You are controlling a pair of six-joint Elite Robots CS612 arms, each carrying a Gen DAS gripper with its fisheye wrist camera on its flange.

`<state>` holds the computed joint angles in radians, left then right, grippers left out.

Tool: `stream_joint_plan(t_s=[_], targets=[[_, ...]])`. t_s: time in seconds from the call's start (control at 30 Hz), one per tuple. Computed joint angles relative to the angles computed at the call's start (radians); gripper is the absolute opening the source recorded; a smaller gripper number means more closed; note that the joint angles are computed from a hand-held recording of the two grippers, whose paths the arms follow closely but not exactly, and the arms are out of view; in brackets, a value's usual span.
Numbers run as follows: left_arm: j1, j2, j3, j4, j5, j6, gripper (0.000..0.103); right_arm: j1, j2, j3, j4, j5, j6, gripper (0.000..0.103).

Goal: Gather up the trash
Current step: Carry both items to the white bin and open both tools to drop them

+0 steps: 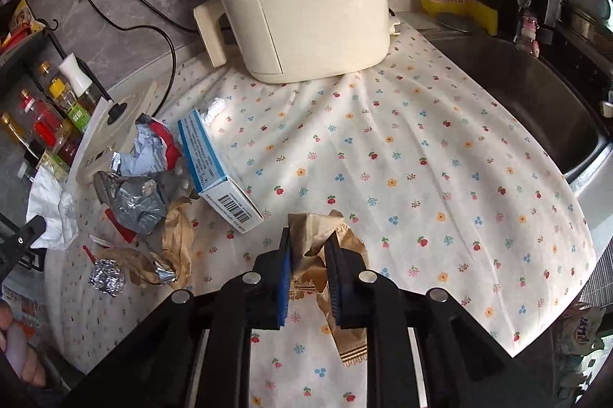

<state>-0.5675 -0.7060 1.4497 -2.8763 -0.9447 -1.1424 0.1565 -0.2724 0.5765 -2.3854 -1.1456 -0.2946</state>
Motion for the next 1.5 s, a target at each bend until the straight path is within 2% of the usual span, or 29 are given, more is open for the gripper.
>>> stream_joint_plan(t_s=[0.13,0.33,0.53,0.73,0.97,1.17,1.5], targets=[[-0.024,-0.017,0.02,-0.023,0.021,0.016,0.004,-0.021,-0.081,0.145,-0.105,0.041,0.03,0.017],[-0.062,-0.031,0.032,-0.053,0.038,0.05,0.004,-0.055,-0.189,0.347,-0.254,0.054,0.051,0.017],[-0.095,-0.03,0.016,-0.039,0.026,0.089,0.004,-0.098,-0.252,0.486,-0.349,0.05,0.087,0.014],[-0.13,-0.025,-0.006,-0.042,0.024,0.141,0.004,-0.138,-0.283,0.575,-0.408,0.02,0.125,0.012],[-0.158,-0.005,-0.05,-0.023,-0.016,0.203,0.005,-0.185,-0.311,0.668,-0.474,0.014,0.172,0.009],[-0.17,0.031,-0.108,-0.016,-0.087,0.266,0.005,-0.22,-0.319,0.729,-0.52,-0.034,0.214,0.008],[-0.17,0.13,-0.262,0.026,-0.257,0.372,0.005,-0.274,-0.305,0.773,-0.488,-0.135,0.303,0.009]])
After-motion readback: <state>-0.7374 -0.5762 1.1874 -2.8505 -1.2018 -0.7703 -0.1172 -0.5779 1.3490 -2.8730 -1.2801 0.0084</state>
